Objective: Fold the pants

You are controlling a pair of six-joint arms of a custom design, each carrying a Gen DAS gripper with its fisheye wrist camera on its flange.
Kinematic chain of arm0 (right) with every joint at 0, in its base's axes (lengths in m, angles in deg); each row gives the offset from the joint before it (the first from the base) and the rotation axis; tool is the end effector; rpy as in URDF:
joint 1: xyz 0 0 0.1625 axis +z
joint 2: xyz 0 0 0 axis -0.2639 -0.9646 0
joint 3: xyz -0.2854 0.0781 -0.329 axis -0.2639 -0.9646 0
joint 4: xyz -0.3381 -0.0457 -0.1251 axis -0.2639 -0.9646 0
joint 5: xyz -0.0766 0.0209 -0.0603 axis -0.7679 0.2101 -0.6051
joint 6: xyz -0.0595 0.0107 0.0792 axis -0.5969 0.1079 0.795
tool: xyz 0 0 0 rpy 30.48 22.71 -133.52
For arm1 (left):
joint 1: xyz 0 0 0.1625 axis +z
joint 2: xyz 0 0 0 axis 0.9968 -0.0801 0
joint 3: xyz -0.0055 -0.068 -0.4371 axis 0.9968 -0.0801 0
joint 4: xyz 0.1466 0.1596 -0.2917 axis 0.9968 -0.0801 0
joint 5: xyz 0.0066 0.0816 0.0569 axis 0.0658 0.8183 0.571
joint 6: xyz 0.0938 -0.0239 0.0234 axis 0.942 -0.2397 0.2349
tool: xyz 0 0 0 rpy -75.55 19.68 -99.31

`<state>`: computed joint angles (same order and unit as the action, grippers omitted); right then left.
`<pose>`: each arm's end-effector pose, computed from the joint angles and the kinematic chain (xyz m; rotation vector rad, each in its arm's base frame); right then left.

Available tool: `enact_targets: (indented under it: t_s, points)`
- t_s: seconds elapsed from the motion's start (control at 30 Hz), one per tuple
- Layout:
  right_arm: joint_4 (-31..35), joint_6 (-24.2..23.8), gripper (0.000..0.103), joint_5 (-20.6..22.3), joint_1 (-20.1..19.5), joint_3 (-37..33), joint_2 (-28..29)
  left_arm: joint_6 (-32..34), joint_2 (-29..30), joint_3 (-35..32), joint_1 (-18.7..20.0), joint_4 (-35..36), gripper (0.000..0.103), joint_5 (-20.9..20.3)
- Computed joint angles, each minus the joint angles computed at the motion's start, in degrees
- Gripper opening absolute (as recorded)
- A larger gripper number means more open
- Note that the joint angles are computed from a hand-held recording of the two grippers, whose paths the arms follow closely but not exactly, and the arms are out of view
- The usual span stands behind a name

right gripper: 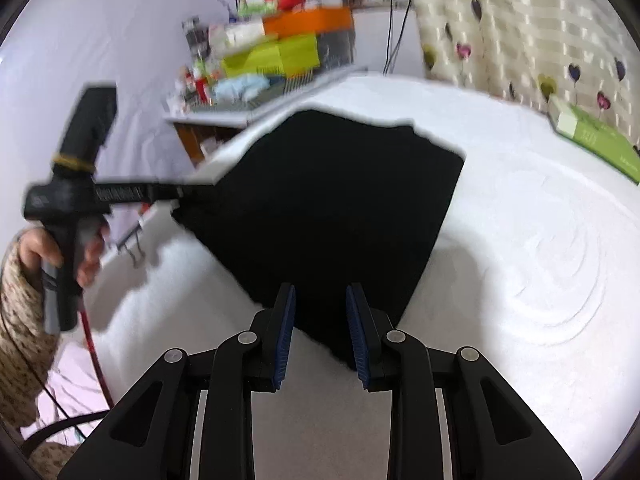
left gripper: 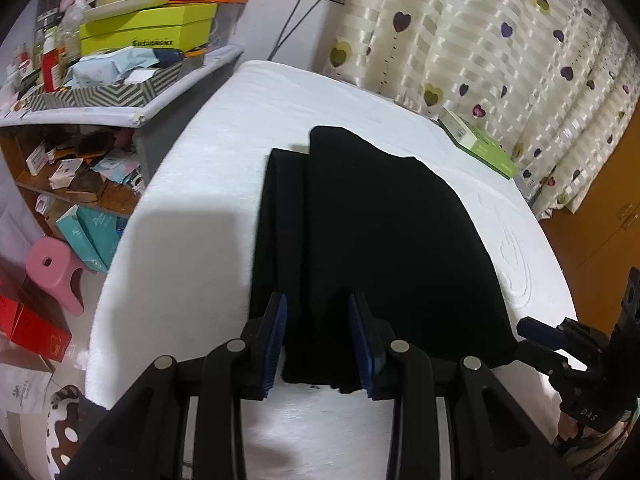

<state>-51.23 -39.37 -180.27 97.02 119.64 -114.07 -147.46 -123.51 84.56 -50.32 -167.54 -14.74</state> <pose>0.0407 -0.6055 0.3281 1.6411 -2.5100 0.1073 -0.2578 -0.4479 0.0607 -0.2771 2.3281 -1.1080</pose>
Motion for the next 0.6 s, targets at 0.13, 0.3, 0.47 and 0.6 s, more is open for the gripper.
enact_targets:
  t_s: [0.13,0.3,0.47,0.6]
  points:
    - [6.83,-1.0,0.031,2.1,0.44,-2.22,-0.54,-0.63,-0.11,1.66,-0.22,-2.4,0.038,-0.05]
    - [4.23,-4.49,0.033,3.58,2.16,0.53,-0.71,-4.54,-0.85,3.82,-1.36,-2.99,0.038,2.32]
    - [6.05,-8.93,0.055,6.34,2.9,3.42,-0.79,-10.13,-2.37,6.24,-2.76,-2.18,0.041,4.75]
    - [2.33,-9.2,0.055,4.06,4.51,6.36,0.3,-13.07,-3.17,7.24,-3.31,-0.67,0.043,5.3]
